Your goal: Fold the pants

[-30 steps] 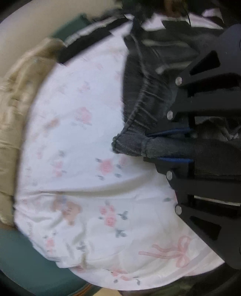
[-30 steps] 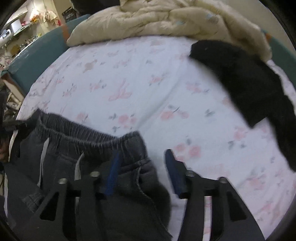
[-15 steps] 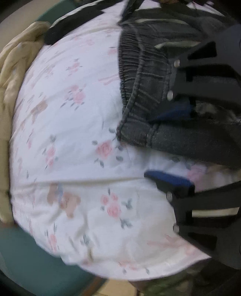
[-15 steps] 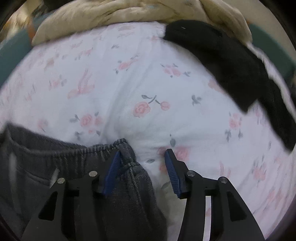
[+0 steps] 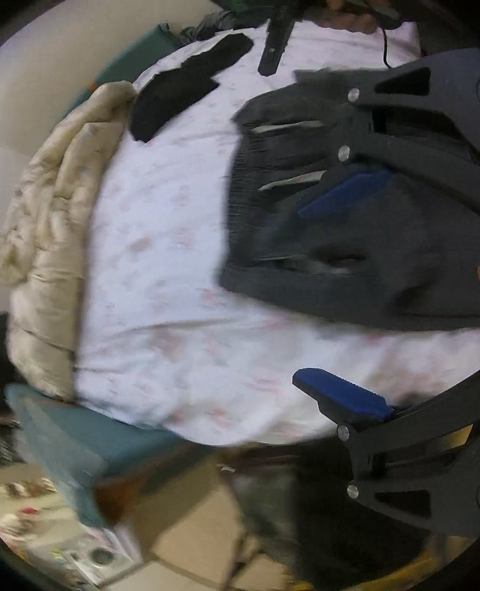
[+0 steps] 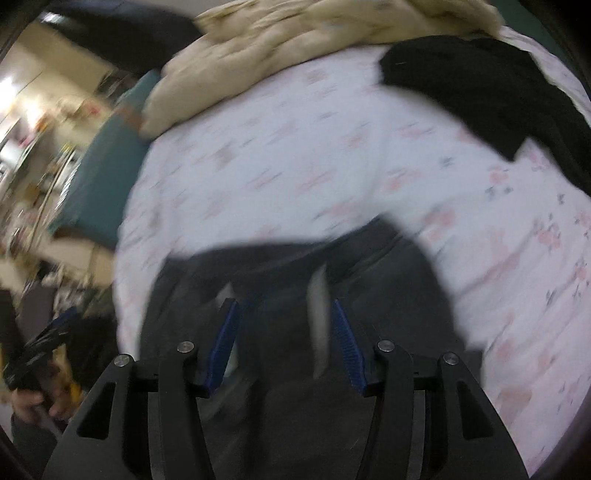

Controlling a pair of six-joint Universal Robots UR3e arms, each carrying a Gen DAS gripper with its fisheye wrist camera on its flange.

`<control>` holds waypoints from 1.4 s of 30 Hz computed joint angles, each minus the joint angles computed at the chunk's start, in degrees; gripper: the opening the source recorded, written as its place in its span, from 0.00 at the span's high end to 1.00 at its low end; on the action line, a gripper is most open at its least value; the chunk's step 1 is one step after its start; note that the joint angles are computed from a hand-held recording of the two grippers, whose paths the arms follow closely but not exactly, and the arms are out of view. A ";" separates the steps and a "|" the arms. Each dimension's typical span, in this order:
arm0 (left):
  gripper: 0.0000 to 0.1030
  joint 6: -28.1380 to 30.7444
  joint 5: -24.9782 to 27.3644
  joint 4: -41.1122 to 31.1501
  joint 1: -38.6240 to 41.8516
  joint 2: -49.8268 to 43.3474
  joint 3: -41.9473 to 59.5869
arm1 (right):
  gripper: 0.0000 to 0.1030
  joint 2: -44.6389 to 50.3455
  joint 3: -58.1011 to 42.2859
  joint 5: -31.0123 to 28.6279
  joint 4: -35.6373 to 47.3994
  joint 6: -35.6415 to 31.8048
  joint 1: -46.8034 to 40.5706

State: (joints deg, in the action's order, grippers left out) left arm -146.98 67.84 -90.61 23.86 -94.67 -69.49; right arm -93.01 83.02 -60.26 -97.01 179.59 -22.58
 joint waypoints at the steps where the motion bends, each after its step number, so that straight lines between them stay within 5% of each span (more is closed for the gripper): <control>1: 0.21 0.80 -1.85 -4.60 1.31 1.01 0.74 | 0.46 -1.85 -0.14 1.96 3.08 -0.65 0.31; 5: 0.21 2.70 -4.03 -16.38 5.88 5.59 -0.99 | 0.39 -12.57 6.24 10.10 12.64 -2.87 -1.60; 8: 0.21 1.77 -2.09 -9.92 6.13 10.02 -13.16 | 0.39 -17.37 15.19 14.34 14.99 -2.34 -3.78; 11: 0.21 -8.13 4.86 -1.62 4.19 10.45 -23.34 | 0.39 -15.22 17.98 8.93 7.90 2.86 1.16; 14: 0.21 -6.38 -1.17 -7.38 4.99 6.97 -22.03 | 0.39 -11.61 17.51 10.99 4.36 1.76 4.54; 20: 0.21 -8.50 -1.67 -4.54 0.44 4.35 -23.01 | 0.39 -6.77 22.47 18.76 3.09 4.13 3.88; 23: 0.21 -10.18 -1.06 -3.48 -0.62 2.55 -22.55 | 0.39 -4.92 23.76 17.83 1.51 5.38 4.88; 27: 0.21 -11.25 -8.50 -6.41 1.51 -0.37 -18.98 | 0.37 -5.50 26.50 18.31 -5.99 7.89 4.64; 29: 0.21 -11.01 -15.71 -8.56 4.90 -1.86 -16.25 | 0.37 -7.69 29.96 24.14 -10.65 8.80 0.74; 31: 0.21 -13.97 -23.07 -2.86 8.34 -0.76 -15.94 | 0.37 -10.21 31.86 27.07 -16.79 12.43 -2.84; 34: 0.18 -18.96 -26.11 7.18 11.04 1.08 -17.51 | 0.36 -13.23 32.65 29.83 -20.26 15.10 -8.18; 37: 0.17 -21.09 -19.46 12.21 9.22 1.53 -17.47 | 0.35 -15.50 31.33 28.02 -14.55 11.90 -11.09; 42: 0.17 -11.19 -1.61 18.02 -0.31 1.71 -18.86 | 0.35 -12.20 25.31 15.02 -13.19 9.16 -4.69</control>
State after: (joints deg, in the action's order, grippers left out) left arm -158.17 66.23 -72.60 23.55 -92.96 -88.36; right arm -105.21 108.32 -45.24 -110.20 188.75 -27.27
